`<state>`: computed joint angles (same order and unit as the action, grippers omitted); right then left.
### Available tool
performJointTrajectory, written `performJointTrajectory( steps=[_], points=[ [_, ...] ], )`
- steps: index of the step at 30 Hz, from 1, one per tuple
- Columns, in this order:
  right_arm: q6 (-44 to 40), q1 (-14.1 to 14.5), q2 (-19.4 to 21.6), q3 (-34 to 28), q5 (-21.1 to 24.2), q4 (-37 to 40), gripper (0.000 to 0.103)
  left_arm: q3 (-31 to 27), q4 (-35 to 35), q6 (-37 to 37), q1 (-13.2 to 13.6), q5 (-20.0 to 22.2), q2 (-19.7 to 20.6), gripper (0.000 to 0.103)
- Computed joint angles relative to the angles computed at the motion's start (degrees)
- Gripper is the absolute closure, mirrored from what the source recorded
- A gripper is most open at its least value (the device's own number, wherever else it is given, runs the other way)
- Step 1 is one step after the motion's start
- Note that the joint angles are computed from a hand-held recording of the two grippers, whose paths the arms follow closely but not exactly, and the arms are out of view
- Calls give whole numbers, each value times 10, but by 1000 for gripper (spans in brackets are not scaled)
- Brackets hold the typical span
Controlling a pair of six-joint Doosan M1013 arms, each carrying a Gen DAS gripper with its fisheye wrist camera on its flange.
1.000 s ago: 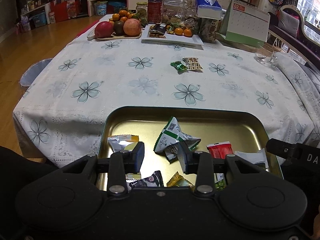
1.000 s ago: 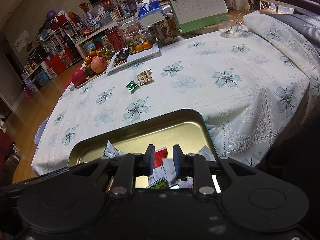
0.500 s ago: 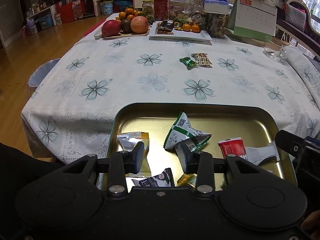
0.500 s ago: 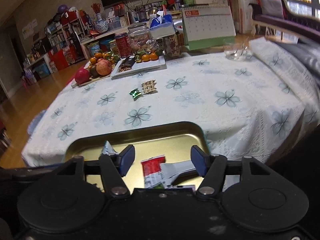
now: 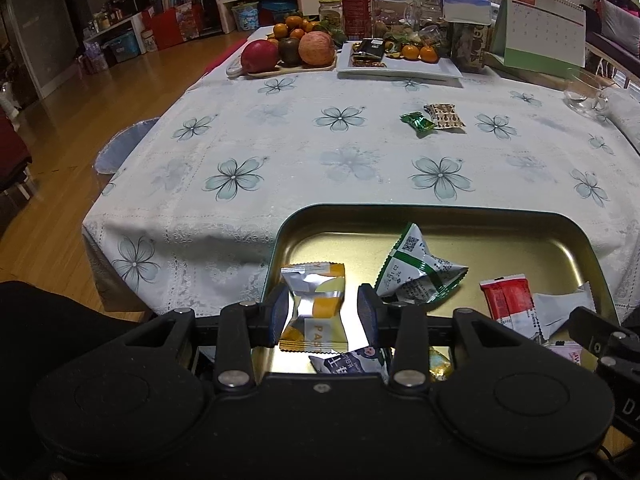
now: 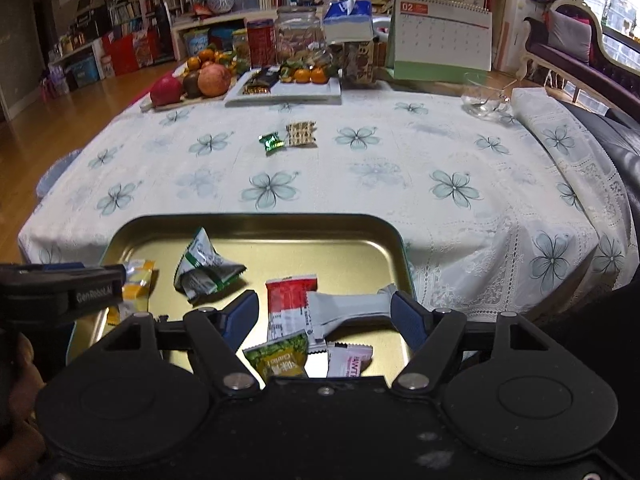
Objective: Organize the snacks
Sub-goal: 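Move both open tools back toward the green foil and gold-brown candies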
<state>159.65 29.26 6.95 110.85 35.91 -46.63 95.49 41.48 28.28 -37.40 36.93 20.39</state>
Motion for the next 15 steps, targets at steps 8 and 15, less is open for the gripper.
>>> performJointTrajectory(
  steps=[8, 15],
  points=[
    [-190, -31, 14, -33, 7, 178, 36, -29, -119, 80, 24, 11, 5, 55],
    [-318, -75, 38, -85, 13, 305, 34, -94, -206, 200, 47, 36, 35, 55]
  ],
)
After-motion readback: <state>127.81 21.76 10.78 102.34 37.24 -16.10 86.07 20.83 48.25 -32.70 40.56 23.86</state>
